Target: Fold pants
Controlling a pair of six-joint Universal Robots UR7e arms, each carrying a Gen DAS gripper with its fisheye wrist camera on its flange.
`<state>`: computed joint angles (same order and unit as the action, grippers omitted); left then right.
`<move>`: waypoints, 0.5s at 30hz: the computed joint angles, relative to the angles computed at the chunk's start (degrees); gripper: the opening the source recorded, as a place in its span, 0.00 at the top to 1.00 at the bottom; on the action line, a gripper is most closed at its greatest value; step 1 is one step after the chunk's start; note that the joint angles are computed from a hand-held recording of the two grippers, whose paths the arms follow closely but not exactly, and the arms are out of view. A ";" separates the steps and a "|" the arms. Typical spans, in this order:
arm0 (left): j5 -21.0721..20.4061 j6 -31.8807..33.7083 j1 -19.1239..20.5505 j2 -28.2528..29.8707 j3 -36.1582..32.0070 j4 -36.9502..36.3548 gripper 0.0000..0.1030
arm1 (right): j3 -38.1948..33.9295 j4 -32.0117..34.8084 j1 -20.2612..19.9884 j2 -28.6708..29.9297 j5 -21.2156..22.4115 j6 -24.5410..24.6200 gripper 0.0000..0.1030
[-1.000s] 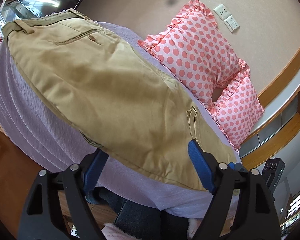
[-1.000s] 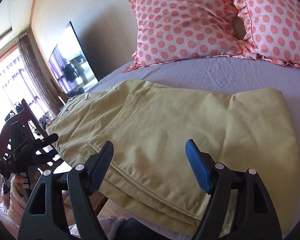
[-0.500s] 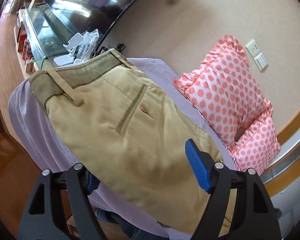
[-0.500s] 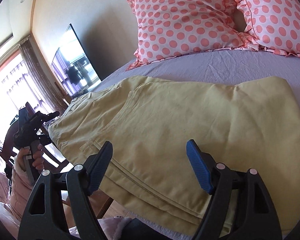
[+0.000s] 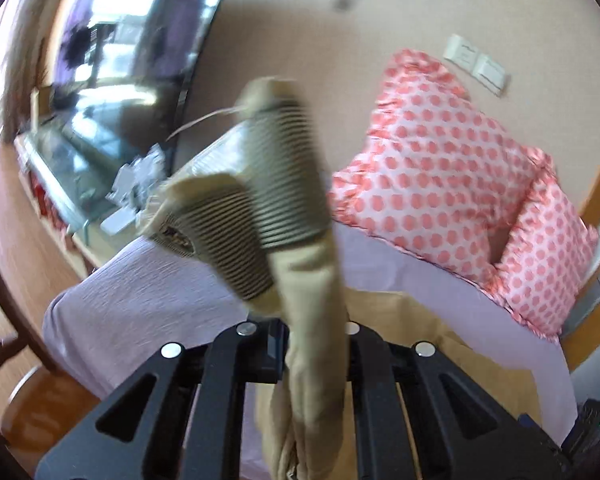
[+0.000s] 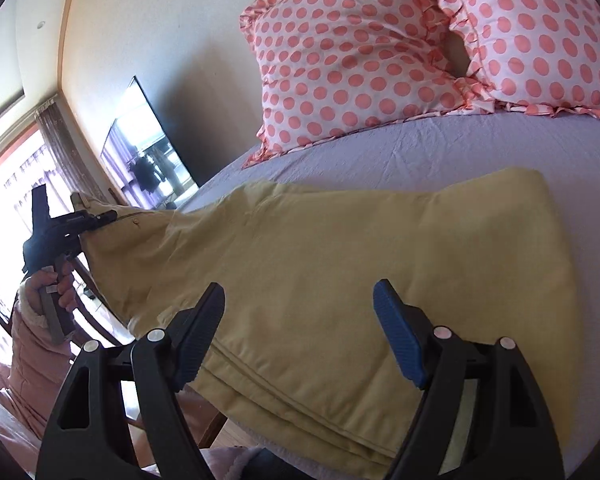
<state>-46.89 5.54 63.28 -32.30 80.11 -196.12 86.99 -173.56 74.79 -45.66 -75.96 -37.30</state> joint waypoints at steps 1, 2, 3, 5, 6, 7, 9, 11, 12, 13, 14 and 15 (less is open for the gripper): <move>-0.88 3.80 -1.67 1.66 -1.92 0.48 0.91 | 0.46 -2.03 -0.54 -0.50 0.74 1.36 0.23; -2.32 7.64 -3.21 3.48 -3.83 1.12 0.91 | 0.79 -4.02 -1.09 -0.93 1.27 2.81 0.23; -4.50 11.24 -4.64 5.13 -5.27 1.96 0.90 | 1.24 -6.40 -1.63 -1.44 1.45 4.56 0.22; -10.65 17.09 -6.95 8.21 -7.32 5.08 0.89 | 1.93 -9.94 -2.60 -2.51 1.11 7.57 0.22; -13.58 18.99 -7.78 9.95 -8.56 7.62 0.88 | 2.35 -11.55 -3.16 -3.16 0.80 9.09 0.21; -16.25 20.54 -8.44 11.66 -9.69 10.50 0.88 | 2.57 -12.79 -3.67 -3.67 0.51 10.50 0.20; -21.38 22.51 -8.90 15.07 -12.23 17.05 0.88 | 3.04 -14.95 -4.80 -4.65 0.15 13.33 0.19; -22.00 22.53 -9.08 18.96 -16.45 27.56 0.89 | 3.42 -16.44 -6.18 -5.58 0.56 16.58 0.19; -21.03 23.18 -9.14 20.89 -18.59 32.58 0.87 | 3.41 -16.55 -6.84 -5.97 0.89 18.11 0.19; -21.10 24.13 -8.95 21.95 -19.05 35.20 0.83 | 3.31 -16.18 -7.39 -6.34 1.28 19.48 0.19; -20.38 25.04 -9.05 22.01 -18.02 35.42 0.80 | 2.94 -15.12 -7.92 -6.66 1.93 20.66 0.19; -18.38 26.90 -9.57 21.72 -16.26 33.25 0.78 | 2.37 -13.24 -8.37 -6.90 3.02 21.17 0.19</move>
<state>-65.27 32.44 53.70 -10.58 63.85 -162.87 89.36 -186.80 66.42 -52.56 -72.95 -16.13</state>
